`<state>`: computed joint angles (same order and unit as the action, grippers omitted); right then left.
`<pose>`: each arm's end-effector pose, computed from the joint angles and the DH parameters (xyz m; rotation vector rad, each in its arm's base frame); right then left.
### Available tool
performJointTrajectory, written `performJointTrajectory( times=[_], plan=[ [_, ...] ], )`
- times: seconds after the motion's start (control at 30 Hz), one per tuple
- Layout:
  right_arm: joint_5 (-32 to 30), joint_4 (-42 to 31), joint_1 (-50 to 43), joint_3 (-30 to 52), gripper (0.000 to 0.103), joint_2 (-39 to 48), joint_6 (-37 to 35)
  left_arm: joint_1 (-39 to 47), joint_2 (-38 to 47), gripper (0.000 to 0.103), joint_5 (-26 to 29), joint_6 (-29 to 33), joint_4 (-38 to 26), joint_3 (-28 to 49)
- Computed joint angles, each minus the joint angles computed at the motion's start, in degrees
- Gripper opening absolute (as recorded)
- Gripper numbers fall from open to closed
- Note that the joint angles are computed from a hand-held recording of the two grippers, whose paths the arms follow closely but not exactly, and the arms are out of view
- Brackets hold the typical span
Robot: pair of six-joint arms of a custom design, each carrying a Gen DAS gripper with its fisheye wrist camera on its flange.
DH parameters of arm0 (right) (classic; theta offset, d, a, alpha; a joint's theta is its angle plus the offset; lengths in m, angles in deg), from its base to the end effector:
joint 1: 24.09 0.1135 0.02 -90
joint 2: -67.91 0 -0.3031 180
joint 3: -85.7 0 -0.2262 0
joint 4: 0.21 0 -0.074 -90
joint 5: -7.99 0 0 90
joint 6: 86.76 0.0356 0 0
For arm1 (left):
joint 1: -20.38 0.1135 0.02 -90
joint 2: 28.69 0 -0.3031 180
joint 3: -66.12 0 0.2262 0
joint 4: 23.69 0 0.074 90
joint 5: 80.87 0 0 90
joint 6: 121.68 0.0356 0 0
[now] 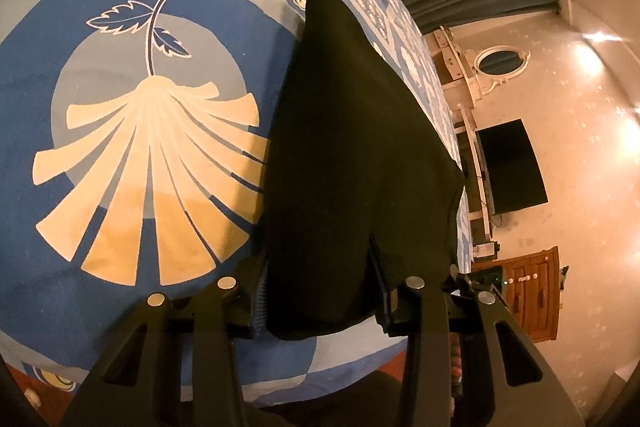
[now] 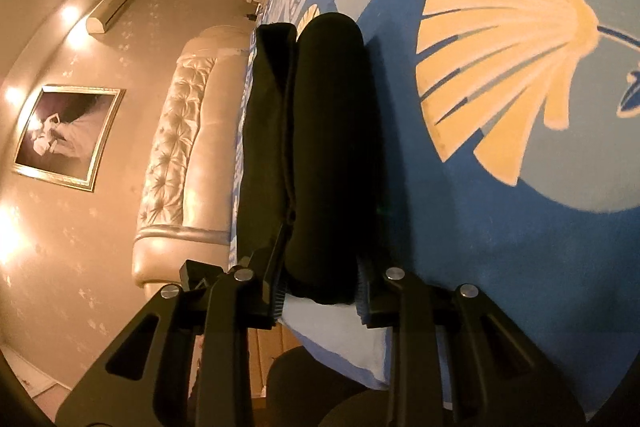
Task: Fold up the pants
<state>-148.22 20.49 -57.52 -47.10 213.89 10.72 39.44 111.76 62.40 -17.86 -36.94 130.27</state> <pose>0.2307 -0.1133 -0.0269 0.6630 2.2294 1.4200 0.3005 0.0736 -0.0086 -0.1136 2.5943 -1.2462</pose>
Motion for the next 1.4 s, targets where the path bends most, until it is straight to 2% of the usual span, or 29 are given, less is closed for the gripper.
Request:
performJointTrajectory(
  times=[0.3,0.37,0.57,0.63,0.77,0.93,1.07,1.1,1.23,1.4],
  plan=[
    [-0.71,-4.26,-0.80,2.00,0.026,0.98,-3.04,-0.48,-0.27,0.042,0.15,-0.56,1.66,-1.09],
    [-0.59,-3.51,-0.11,1.97,0.026,0.66,-1.79,-0.51,-0.31,0.042,0.15,-0.56,1.75,-1.12],
    [-1.39,-9.12,-0.40,4.25,0.026,0.76,-4.35,-0.23,-0.24,0.042,0.49,0.03,0.38,-0.47],
    [-1.03,-10.09,-0.29,4.26,0.027,0.27,-4.74,-0.09,0.06,0.044,0.80,0.41,-0.56,0.11],
    [-0.64,-17.52,-1.71,6.25,0.029,-0.56,-8.67,-0.02,-0.33,0.053,0.61,1.22,-0.96,0.06],
    [3.11,-22.14,-5.68,5.80,0.040,-3.68,-12.54,-1.08,-4.84,0.071,-4.60,0.85,6.29,-5.64],
    [5.34,-21.81,-9.03,4.55,0.045,-5.21,-11.29,-2.75,-8.86,0.077,-10.88,0.78,12.71,-10.53],
    [6.02,-21.93,-9.58,4.31,0.049,-5.69,-11.40,-2.93,-9.35,0.080,-12.20,0.71,14.00,-11.27],
    [9.35,-22.78,-10.18,3.01,0.065,-8.80,-12.17,-4.26,-12.18,0.081,-16.72,0.44,17.80,-14.12],
    [16.95,-23.22,-8.39,1.61,0.068,-13.10,-14.28,-5.84,-14.03,0.081,-21.50,-0.61,22.98,-16.63]
  ],
)
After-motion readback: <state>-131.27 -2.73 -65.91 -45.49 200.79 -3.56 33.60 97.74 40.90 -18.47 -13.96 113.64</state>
